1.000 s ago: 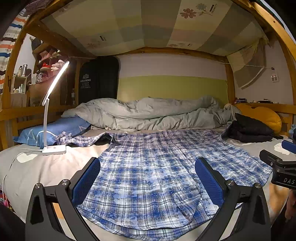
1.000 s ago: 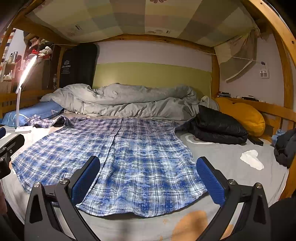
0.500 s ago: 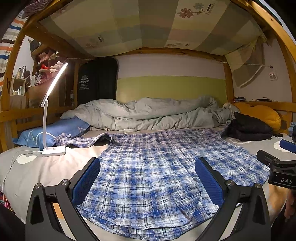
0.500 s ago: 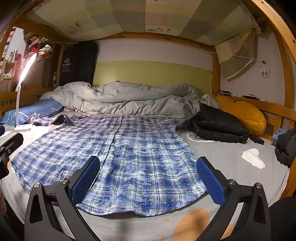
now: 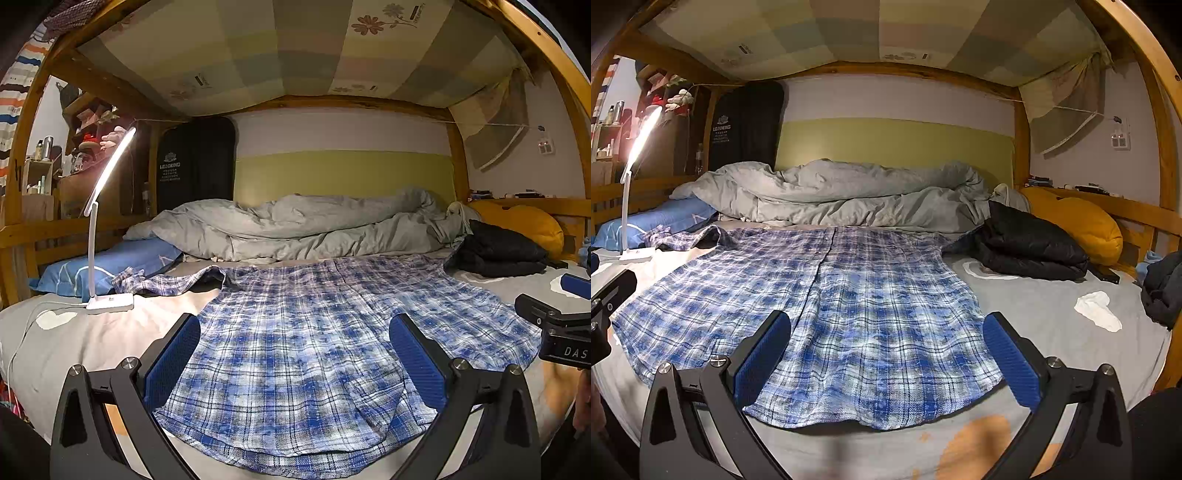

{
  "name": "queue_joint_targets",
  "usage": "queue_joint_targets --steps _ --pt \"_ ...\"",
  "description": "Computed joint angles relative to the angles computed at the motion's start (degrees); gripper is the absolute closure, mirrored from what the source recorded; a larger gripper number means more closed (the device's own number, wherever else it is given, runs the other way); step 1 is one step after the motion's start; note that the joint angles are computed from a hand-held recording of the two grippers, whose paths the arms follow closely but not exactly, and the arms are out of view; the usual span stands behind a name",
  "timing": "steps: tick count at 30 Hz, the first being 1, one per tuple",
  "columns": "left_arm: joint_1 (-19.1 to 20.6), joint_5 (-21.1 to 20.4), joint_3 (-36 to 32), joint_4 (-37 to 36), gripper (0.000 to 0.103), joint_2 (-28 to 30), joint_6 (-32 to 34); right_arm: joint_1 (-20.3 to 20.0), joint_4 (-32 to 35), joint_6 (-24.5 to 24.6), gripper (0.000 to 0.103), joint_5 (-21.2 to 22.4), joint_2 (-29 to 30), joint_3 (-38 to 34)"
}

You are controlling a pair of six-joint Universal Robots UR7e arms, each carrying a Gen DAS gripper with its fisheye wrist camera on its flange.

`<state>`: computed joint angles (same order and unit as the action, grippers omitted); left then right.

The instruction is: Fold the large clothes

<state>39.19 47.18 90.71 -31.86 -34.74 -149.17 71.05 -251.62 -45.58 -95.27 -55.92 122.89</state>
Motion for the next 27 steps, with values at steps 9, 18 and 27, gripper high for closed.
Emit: queue_joint_targets --steps 9,18,27 --pt "0.0 0.0 -0.5 1.4 0.0 0.2 -1.4 0.1 -0.5 0.0 0.0 -0.3 0.2 -0.1" --pt "0.3 0.1 -0.9 2.4 0.0 0.2 -2.3 0.1 -0.3 0.4 0.0 -0.8 0.1 -0.2" --pt "0.4 -0.1 -1.0 2.8 0.0 0.4 -2.9 0.2 -0.1 0.7 0.0 -1.0 0.1 -0.1"
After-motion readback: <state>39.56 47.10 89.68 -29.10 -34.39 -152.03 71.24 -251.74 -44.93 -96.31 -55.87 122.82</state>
